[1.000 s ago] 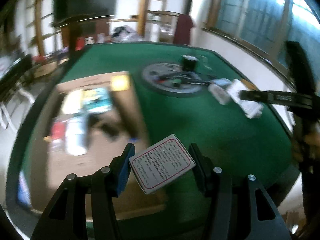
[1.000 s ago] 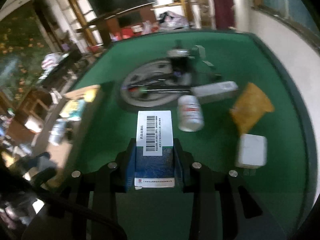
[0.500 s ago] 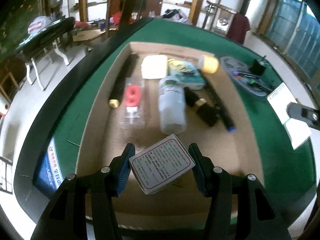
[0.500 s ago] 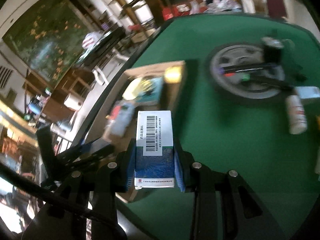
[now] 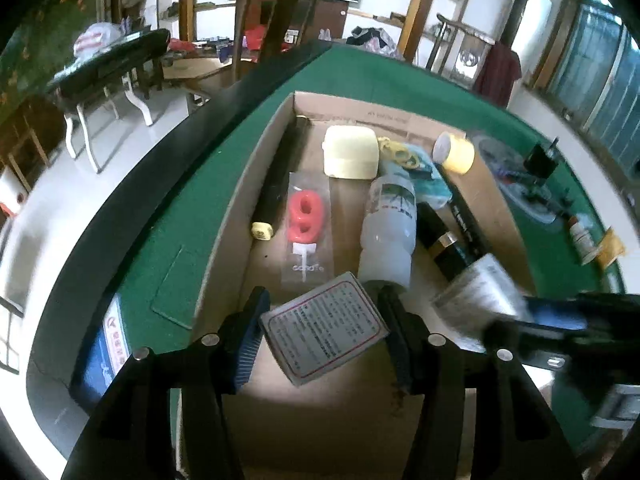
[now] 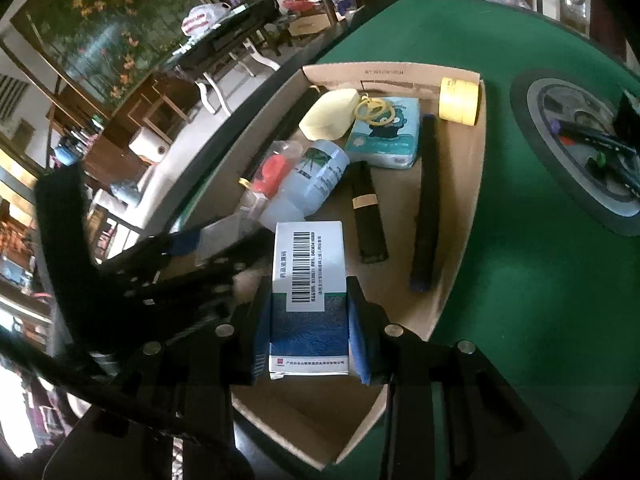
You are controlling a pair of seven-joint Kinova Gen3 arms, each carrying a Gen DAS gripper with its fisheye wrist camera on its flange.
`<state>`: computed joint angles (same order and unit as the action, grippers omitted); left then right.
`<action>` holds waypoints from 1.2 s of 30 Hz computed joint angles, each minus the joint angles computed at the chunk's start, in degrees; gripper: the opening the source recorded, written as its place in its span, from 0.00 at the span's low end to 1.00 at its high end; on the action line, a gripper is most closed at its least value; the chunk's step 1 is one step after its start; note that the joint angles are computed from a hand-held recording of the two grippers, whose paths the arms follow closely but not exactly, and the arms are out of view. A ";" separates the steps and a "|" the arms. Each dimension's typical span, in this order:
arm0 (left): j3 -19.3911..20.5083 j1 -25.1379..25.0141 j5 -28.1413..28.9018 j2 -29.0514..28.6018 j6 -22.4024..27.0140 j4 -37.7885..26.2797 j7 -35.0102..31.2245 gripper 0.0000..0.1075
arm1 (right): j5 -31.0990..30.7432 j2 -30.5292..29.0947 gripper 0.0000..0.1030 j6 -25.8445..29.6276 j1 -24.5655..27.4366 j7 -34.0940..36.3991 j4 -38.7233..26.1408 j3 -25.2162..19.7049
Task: Organize objects
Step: 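Carry the label box into the cardboard box with left tool while right tool carries barcode box, then open the left tool to drop the label box while right tool releases the barcode box, then move both open tools back from the box toward the remaining table items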
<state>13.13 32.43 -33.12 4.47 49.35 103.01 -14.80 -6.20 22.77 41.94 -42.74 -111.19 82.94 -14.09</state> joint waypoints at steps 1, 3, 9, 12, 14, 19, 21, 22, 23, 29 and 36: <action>-0.47 0.48 -0.39 -1.11 -0.29 0.91 1.14 0.47 | 0.68 0.33 0.31 0.41 -0.56 -0.49 -0.42 0.40; 0.26 0.06 -1.73 -3.01 -0.68 2.26 3.74 0.47 | 2.24 1.10 0.31 1.22 -1.81 -1.62 -1.42 1.15; 3.08 -3.74 -3.69 -8.49 -4.27 6.59 10.06 0.53 | 6.90 2.70 0.31 3.36 -5.32 -4.70 -3.85 2.70; 5.37 -5.74 -5.97 -10.47 -4.20 8.02 13.22 0.57 | 10.25 3.07 0.31 4.21 -7.73 -6.52 -4.75 3.66; 6.64 -7.16 -6.94 -11.84 -4.89 9.03 14.97 0.58 | 13.29 3.36 0.31 4.76 -9.75 -8.06 -5.25 4.57; 8.77 -9.76 -6.85 -12.76 -5.44 9.74 16.08 0.62 | 16.44 3.42 0.31 5.81 -11.19 -9.67 -5.65 4.61; 9.33 -10.15 -6.27 -12.95 -5.33 9.78 15.89 0.62 | 17.91 2.69 0.31 5.79 -11.97 -10.55 -5.10 4.85; 9.54 -10.34 -5.97 -12.97 -5.35 9.75 15.81 0.62 | 19.11 2.36 0.31 5.79 -12.69 -11.26 -4.89 5.14; 9.97 -10.53 -6.06 -12.75 -5.21 9.61 16.12 0.62 | 20.62 1.82 0.32 5.82 -13.53 -12.11 -4.48 5.52; 11.56 -9.83 -6.75 -12.19 -2.95 8.10 17.22 0.62 | 32.07 -1.83 0.44 5.82 -18.61 -20.49 -0.68 7.18; 12.53 -5.88 -9.50 -9.59 1.29 4.54 18.92 0.62 | 39.08 -5.33 0.44 6.18 -17.58 -27.66 3.83 5.46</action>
<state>25.66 26.55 -42.62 -5.12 50.65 107.55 4.12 32.87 17.44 48.12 -60.32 -138.85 86.77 -8.63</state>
